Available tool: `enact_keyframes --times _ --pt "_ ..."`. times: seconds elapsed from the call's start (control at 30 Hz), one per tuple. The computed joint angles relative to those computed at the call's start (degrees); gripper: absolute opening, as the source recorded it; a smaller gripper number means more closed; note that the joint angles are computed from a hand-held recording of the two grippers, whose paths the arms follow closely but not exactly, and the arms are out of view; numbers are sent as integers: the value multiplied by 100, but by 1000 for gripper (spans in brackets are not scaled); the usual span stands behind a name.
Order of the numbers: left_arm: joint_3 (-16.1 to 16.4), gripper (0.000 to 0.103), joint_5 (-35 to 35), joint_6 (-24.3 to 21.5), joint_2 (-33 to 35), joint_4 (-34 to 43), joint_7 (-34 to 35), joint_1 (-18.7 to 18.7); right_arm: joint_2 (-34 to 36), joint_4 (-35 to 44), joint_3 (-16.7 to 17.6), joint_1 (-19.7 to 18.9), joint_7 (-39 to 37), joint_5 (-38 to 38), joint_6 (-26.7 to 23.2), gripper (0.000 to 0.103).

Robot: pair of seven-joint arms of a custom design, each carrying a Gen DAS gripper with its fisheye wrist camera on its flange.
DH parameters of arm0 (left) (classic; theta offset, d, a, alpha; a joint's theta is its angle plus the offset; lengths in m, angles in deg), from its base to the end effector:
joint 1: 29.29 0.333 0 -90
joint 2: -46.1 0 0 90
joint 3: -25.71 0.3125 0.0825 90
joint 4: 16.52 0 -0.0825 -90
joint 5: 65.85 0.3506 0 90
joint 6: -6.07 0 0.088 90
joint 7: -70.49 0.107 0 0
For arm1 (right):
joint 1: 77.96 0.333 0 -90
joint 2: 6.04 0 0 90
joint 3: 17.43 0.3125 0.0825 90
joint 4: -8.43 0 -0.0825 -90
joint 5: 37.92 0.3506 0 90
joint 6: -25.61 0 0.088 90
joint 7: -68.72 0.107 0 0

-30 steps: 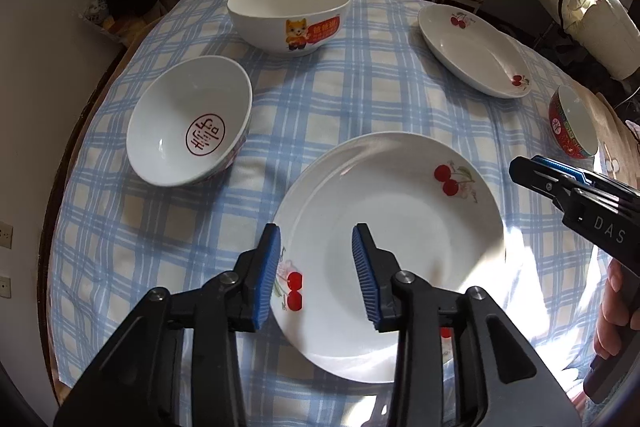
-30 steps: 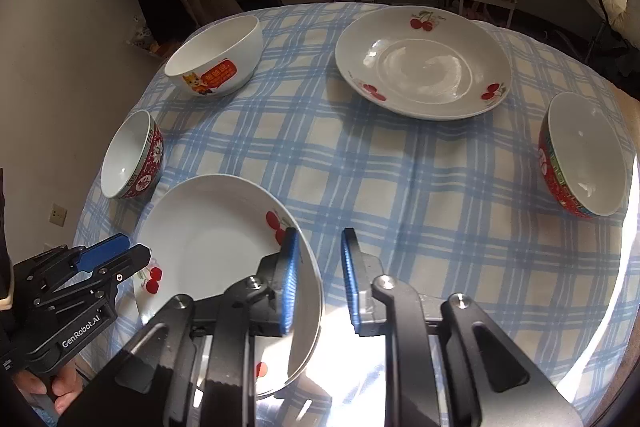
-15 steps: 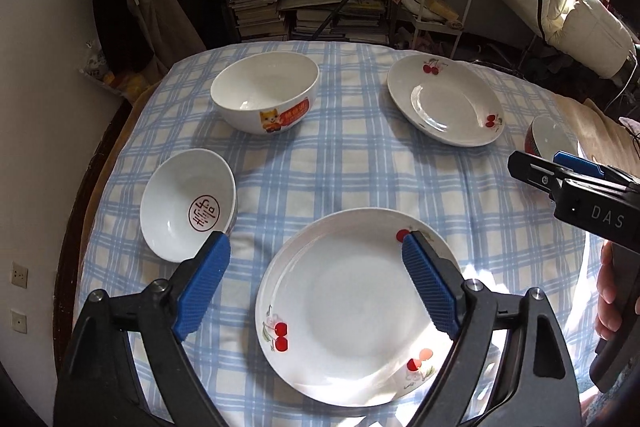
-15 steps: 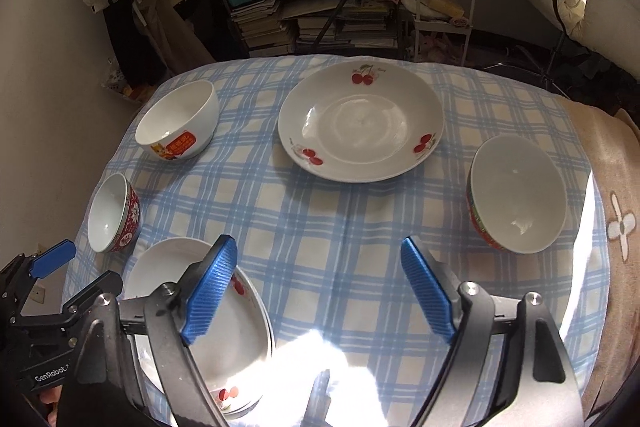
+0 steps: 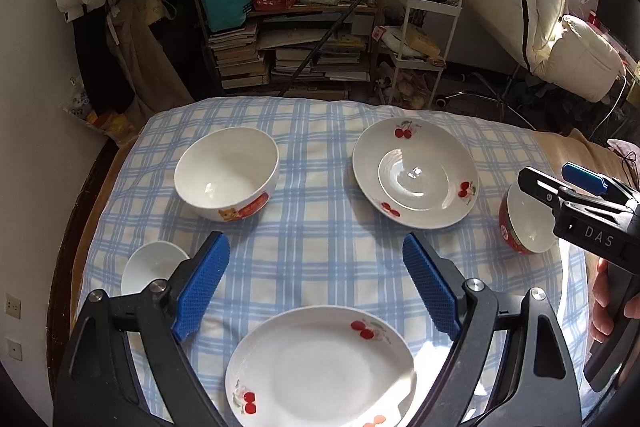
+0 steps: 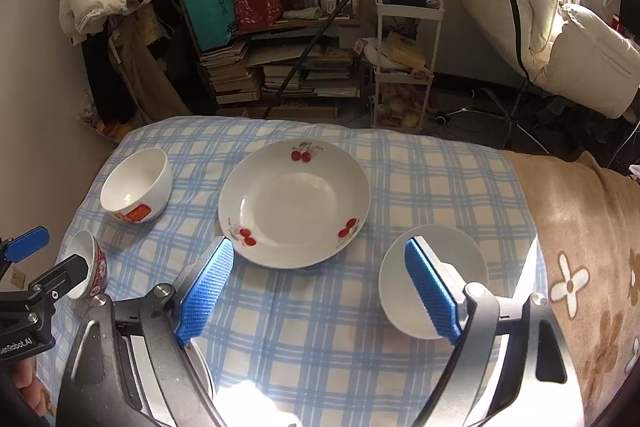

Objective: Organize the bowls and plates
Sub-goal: 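Move both grippers to opposite rims of the next cherry plate, then close both grippers on opposite rims of the cherry plate and lift it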

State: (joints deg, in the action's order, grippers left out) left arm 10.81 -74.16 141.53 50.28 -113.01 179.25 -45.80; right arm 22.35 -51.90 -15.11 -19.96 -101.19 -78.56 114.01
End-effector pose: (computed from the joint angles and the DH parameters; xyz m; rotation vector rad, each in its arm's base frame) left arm 0.5120 -0.3080 0.6187 -1.0423 2.5604 -0.8104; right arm 0.3937 0.5309 0.5767 -1.0931 2.4051 -0.7810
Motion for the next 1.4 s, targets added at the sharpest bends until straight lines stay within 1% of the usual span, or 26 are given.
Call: enact_keyframes --times 0.1,0.2,0.27,0.33,0.4,0.5,0.53,0.6,0.67,0.73,0.83,0.87,0.9,0.97,1.0,1.03,1.07,1.1,1.17,1.2,1.23,1.27,1.3,1.33,1.37,1.4 --pt "-59 87 161 -132 424 463 -167 -111 -462 -783 49 -217 183 37 371 92" --pt "-66 87 473 -189 868 907 -461 -269 -806 -1422 180 -535 156 57 744 91" --pt "-50 87 691 -251 1168 1212 -656 -385 -932 -1681 268 -756 87 157 914 85" --pt "-9 87 927 -306 1438 1480 -898 -515 -1004 -1883 338 -980 -57 318 1103 73" --pt "-16 87 966 -332 1673 1685 -1050 -579 -1092 -2133 377 -1152 -76 413 1372 66" --pt "13 87 1123 -590 2082 2113 -1240 -736 -1284 -2669 416 -1428 45 561 1994 64" --pt "25 87 1176 -646 2200 2220 -1288 -789 -1305 -2782 428 -1511 52 631 2128 61" --pt "36 87 1241 -688 2388 2369 -1332 -861 -1352 -2993 441 -1655 47 740 2379 54" --pt "69 87 1290 -788 2592 2578 -1443 -938 -1381 -3173 443 -1766 89 815 2606 52" --pt "111 87 1344 -968 2843 2861 -1560 -1023 -1401 -3324 443 -1874 88 919 2803 44" --pt "150 86 1373 -1202 3156 3231 -1689 -1110 -1432 -3560 432 -2049 26 1138 3141 42" --pt "166 85 1396 -1278 3259 3355 -1703 -1141 -1443 -3635 425 -2091 19 1175 3246 40" --pt "189 84 1437 -1271 3324 3412 -1717 -1173 -1450 -3703 420 -2134 16 1227 3348 37" --pt "251 77 1540 -1255 3467 3555 -1790 -1258 -1464 -3833 407 -2211 -14 1298 3557 31" --pt "257 69 1546 -1330 3568 3697 -1803 -1278 -1465 -3886 404 -2239 -28 1323 3650 26" --pt "248 57 1518 -1479 3715 3940 -1794 -1292 -1464 -3931 401 -2258 -47 1335 3733 22" --pt "236 52 1464 -1645 3870 4198 -1800 -1301 -1447 -3949 403 -2282 -91 1385 3780 21" --pt "216 49 1389 -1697 3951 4328 -1809 -1286 -1456 -4004 396 -2301 -91 1409 3870 20" --pt "198 46 1250 -1747 4093 4555 -1877 -1264 -1521 -4208 376 -2333 30 1405 4214 17" --pt "157 42 1113 -1745 4140 4607 -1938 -1211 -1564 -4316 377 -2361 59 1437 4407 12" --pt "102 36 978 -1825 4230 4741 -1931 -1166 -1590 -4379 384 -2385 38 1474 4530 10" --pt "46 33 845 -1870 4286 4822 -1898 -1114 -1583 -4355 398 -2392 -49 1502 4504 10" --pt "24 26 767 -1901 4316 4872 -1866 -1097 -1557 -4300 409 -2393 -145 1527 4440 10" --pt "-15 16 683 -1985 4366 4973 -1799 -1083 -1544 -4279 406 -2392 -174 1536 4422 10" --pt "3 16 670 -2073 4408 5079 -1779 -1115 -1542 -4278 401 -2386 -167 1543 4428 10" --pt "48 16 701 -2064 4383 5066 -1775 -1155 -1534 -4260 400 -2380 -169 1551 4416 10"
